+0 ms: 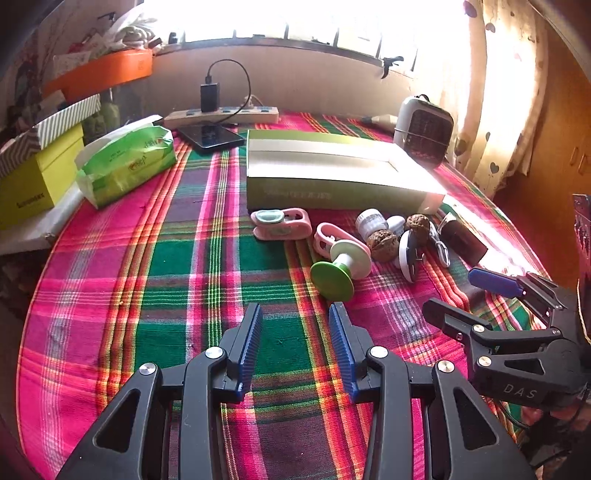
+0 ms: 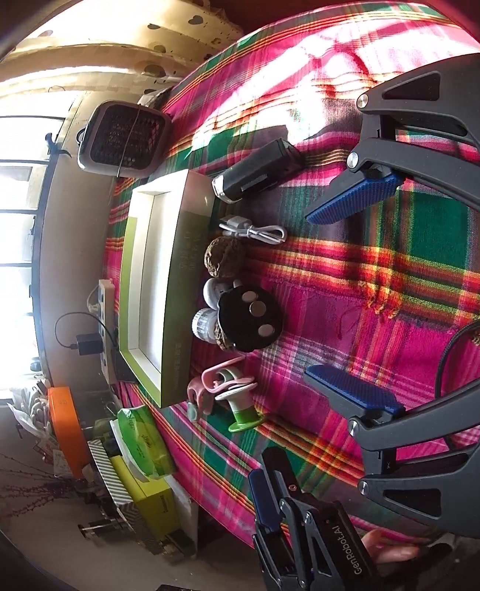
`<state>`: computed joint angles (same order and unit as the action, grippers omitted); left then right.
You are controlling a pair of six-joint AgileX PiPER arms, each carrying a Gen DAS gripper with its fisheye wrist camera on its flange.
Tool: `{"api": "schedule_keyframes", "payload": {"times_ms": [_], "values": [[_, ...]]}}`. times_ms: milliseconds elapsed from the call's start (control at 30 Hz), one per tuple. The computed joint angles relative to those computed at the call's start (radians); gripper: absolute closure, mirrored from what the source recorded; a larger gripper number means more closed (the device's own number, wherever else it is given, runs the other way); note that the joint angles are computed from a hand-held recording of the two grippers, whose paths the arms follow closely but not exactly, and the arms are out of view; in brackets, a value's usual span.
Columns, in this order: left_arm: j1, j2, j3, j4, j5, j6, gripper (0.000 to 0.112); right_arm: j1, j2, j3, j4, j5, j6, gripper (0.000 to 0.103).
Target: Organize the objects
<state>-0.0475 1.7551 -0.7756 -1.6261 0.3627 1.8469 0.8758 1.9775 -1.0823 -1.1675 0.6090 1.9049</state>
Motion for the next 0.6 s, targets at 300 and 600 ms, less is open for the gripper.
{"api": "schedule_keyframes", "payload": {"times_ms": [300,600], "values": [[0.015,0.011,-0.031,0.072,0.041,-0.063,0.077,-0.091,0.033,-0.068,0.069,-0.076,-0.101,0.027],[0.011,0.029,-0.067,0.126,0.054,-0.119,0.077,-0.108,0.071,-0.136,0.128,-0.057,-0.201,0.034]]}}
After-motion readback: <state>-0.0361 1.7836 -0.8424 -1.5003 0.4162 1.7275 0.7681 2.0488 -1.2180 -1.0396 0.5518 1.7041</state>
